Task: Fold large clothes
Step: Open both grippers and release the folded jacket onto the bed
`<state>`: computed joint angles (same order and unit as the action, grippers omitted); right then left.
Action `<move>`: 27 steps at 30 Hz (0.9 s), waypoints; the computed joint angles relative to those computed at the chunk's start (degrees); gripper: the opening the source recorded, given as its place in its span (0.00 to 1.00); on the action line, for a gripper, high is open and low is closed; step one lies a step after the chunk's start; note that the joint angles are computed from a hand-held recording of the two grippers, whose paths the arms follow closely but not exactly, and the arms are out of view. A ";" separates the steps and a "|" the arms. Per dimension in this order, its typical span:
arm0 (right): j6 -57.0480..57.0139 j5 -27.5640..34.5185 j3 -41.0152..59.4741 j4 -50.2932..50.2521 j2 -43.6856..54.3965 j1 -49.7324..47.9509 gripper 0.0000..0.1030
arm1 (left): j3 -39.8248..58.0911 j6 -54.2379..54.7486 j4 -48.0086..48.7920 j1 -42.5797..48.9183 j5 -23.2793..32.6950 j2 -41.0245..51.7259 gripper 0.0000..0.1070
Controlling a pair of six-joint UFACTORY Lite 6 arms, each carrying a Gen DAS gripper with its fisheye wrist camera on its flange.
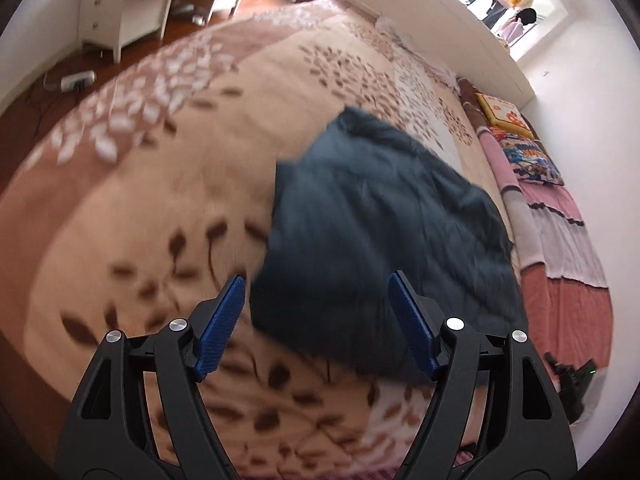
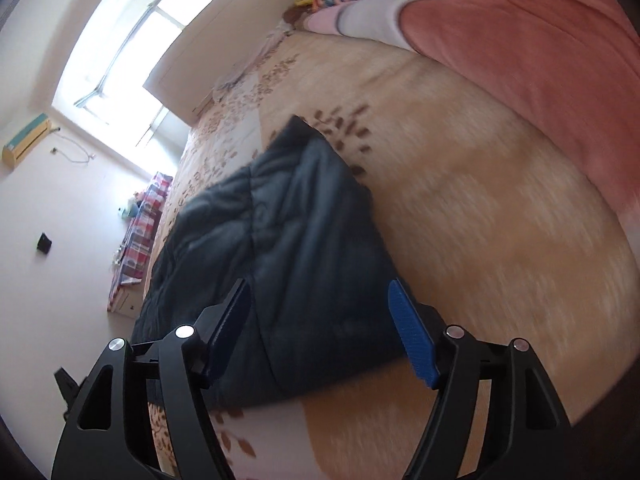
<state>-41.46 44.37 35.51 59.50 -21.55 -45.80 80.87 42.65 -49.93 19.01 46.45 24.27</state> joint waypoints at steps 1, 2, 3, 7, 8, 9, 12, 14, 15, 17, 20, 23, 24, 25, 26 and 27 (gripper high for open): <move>0.15 2.01 -2.38 -0.82 -2.10 -2.12 0.69 | -2.89 0.98 -0.97 0.47 0.68 -1.19 0.69; -0.30 4.22 -4.33 -1.21 -3.33 -4.10 0.69 | -4.26 1.56 -1.81 0.51 1.33 -1.50 0.69; -0.43 4.95 -5.85 -1.16 -4.04 -4.52 0.69 | -6.06 2.32 -3.31 0.50 2.10 -1.77 0.69; -0.97 5.71 -11.51 0.55 -5.36 -4.44 0.70 | -10.67 3.31 -7.91 -0.79 1.79 -2.03 0.70; -1.68 5.37 -12.61 2.59 -4.74 -3.22 0.72 | -11.32 3.24 -9.20 -1.40 0.87 -1.85 0.70; -2.36 5.03 -13.18 3.83 -4.25 -2.44 0.72 | -11.76 3.87 -10.65 -1.67 0.34 -1.62 0.70; -3.97 1.17 -13.49 8.84 -2.04 3.25 0.72 | -12.08 4.20 -14.40 -2.78 -3.03 -0.19 0.72; -5.94 -1.56 -12.96 12.54 -0.17 6.45 0.72 | -10.69 2.81 -16.02 -3.00 -3.58 2.33 0.74; -6.76 -2.94 -12.44 14.55 1.09 8.19 0.72 | -9.91 2.07 -17.26 -3.13 -3.59 4.11 0.74; -10.13 -4.93 -11.00 19.83 5.00 10.68 0.72 | -9.05 2.11 -18.66 -3.50 -3.94 6.06 0.75; -13.65 -7.36 -9.38 25.79 9.52 12.92 0.71 | -8.55 3.78 -21.39 -4.41 -5.07 7.72 0.78; -17.89 -8.28 -8.95 32.31 13.49 14.00 0.64 | -7.82 5.38 -24.92 -4.70 -4.34 9.72 0.78; -18.25 -8.28 -9.27 32.90 13.58 13.88 0.62 | -7.10 4.54 -25.70 -4.75 -3.61 10.62 0.75; -18.56 -8.49 -9.53 33.59 13.70 14.04 0.56 | -6.25 2.85 -26.09 -4.75 -2.92 11.44 0.71; -18.60 -8.74 -9.13 33.94 14.21 14.44 0.51 | -5.79 2.13 -27.05 -4.64 -2.15 11.81 0.59; -17.84 -9.13 -8.86 33.12 13.83 14.91 0.47 | -5.96 1.97 -27.43 -4.67 -2.14 11.47 0.47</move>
